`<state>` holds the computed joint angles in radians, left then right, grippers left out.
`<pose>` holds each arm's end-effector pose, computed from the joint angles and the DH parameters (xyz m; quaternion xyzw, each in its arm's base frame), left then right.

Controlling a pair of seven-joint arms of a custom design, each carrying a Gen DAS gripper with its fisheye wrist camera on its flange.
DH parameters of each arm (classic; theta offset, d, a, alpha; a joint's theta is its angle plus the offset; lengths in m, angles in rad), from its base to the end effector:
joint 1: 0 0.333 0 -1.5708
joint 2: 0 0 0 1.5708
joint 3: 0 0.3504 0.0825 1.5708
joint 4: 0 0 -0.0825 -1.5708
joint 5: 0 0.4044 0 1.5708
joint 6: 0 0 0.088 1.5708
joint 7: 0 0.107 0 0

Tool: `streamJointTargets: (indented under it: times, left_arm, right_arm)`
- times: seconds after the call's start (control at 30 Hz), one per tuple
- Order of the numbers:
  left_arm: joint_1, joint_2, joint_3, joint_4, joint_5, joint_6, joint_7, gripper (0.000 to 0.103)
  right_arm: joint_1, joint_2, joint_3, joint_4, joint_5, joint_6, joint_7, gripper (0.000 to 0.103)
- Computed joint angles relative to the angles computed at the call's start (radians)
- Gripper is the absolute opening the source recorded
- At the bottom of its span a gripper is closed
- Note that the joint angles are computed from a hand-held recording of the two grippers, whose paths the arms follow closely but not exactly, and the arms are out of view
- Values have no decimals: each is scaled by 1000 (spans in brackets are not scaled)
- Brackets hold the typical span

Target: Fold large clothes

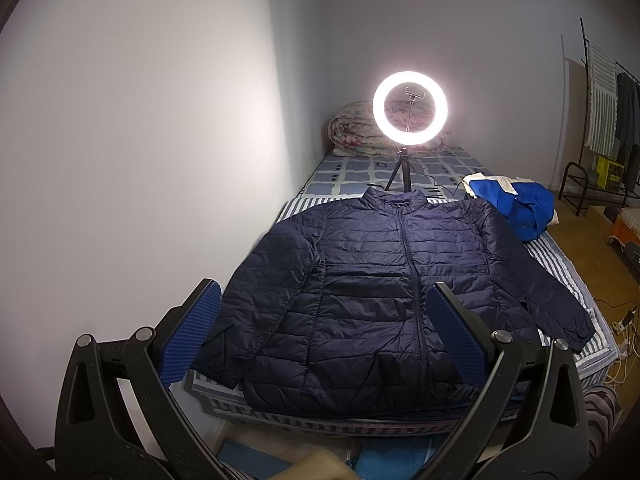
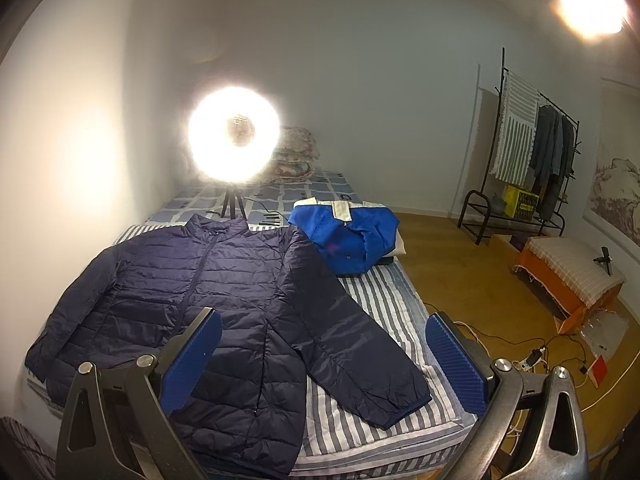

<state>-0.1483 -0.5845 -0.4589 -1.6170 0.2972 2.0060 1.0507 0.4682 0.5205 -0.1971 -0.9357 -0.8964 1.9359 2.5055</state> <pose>0.2299 -0.2927 0.9331 -0.5665 0.6493 -0.3591 0.3584 0.7315 0.2054 0.7053 -0.4395 0.7332 -0.5018 0.1321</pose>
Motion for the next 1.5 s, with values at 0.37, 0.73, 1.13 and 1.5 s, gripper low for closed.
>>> streamJointTargets:
  times: [0.37, 0.73, 1.13, 1.5]
  left_arm:
    - [-3, -5, 2, -10, 1, 6, -2, 103]
    - [-3, -19, 17, -34, -5, 13, 1, 103]
    - [4, -46, 30, -69, -12, 20, 3, 103]
    - [37, -62, 23, -67, 13, 16, 9, 103]
  right_arm:
    - [0, 20, -5, 30, 12, -4, -11, 103]
    - [-4, 63, -15, 94, 42, -4, -42, 103]
    - [3, 91, -29, 126, 66, 17, -60, 103]
    - [-3, 139, -30, 196, 113, 73, -117, 103]
